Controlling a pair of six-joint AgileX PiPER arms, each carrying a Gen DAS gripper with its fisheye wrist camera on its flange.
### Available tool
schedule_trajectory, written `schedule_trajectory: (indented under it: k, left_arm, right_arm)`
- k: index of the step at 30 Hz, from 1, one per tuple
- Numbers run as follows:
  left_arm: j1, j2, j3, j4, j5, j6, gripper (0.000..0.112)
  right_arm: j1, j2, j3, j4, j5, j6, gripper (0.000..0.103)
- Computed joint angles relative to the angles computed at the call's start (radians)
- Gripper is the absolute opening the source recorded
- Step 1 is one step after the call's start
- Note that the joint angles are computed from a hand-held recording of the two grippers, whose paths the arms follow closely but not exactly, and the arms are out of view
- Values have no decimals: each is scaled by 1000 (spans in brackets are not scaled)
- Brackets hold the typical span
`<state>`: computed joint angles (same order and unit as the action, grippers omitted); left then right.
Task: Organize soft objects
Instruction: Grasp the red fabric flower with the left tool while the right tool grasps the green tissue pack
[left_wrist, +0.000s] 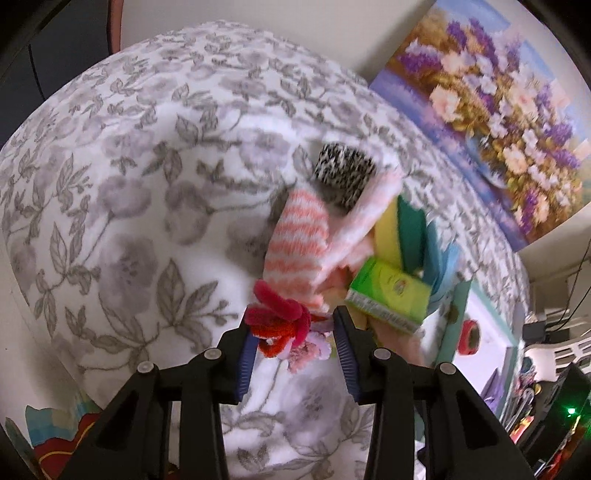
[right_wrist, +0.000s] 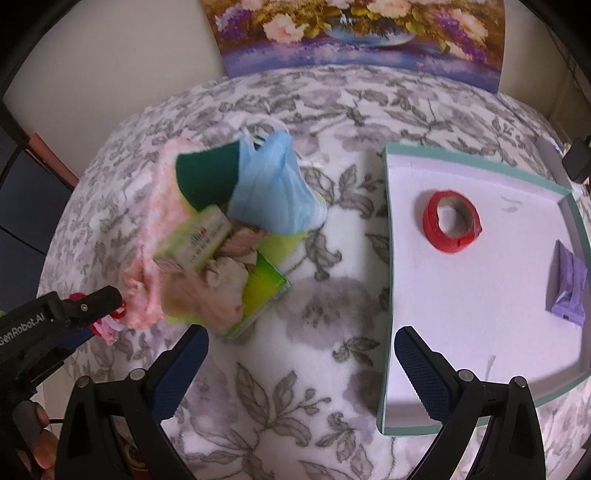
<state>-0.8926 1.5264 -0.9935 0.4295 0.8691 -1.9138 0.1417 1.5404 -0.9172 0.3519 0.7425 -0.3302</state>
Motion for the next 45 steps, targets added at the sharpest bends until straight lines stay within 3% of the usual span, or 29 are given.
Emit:
schedule_trajectory:
  k: [6, 18, 35, 43, 45]
  left_arm:
    - [25, -15, 46, 28, -41, -27, 42]
    - [105, -18, 89, -22, -110, 50, 42]
    - [156, -9, 124, -60, -158, 110, 42]
    - [153, -4, 123, -66, -163, 117, 42]
    - [149, -3, 122, -64, -162, 117, 42]
  right_arm:
    - [10, -15, 0, 68, -28, -81, 88]
    - [74, 34, -49, 242, -70, -274, 74]
    - [145, 158, -123, 258, -119, -377, 74]
    - [156, 148, -111, 257, -96, -428, 73]
    - [161, 136, -100, 240, -102, -428, 63]
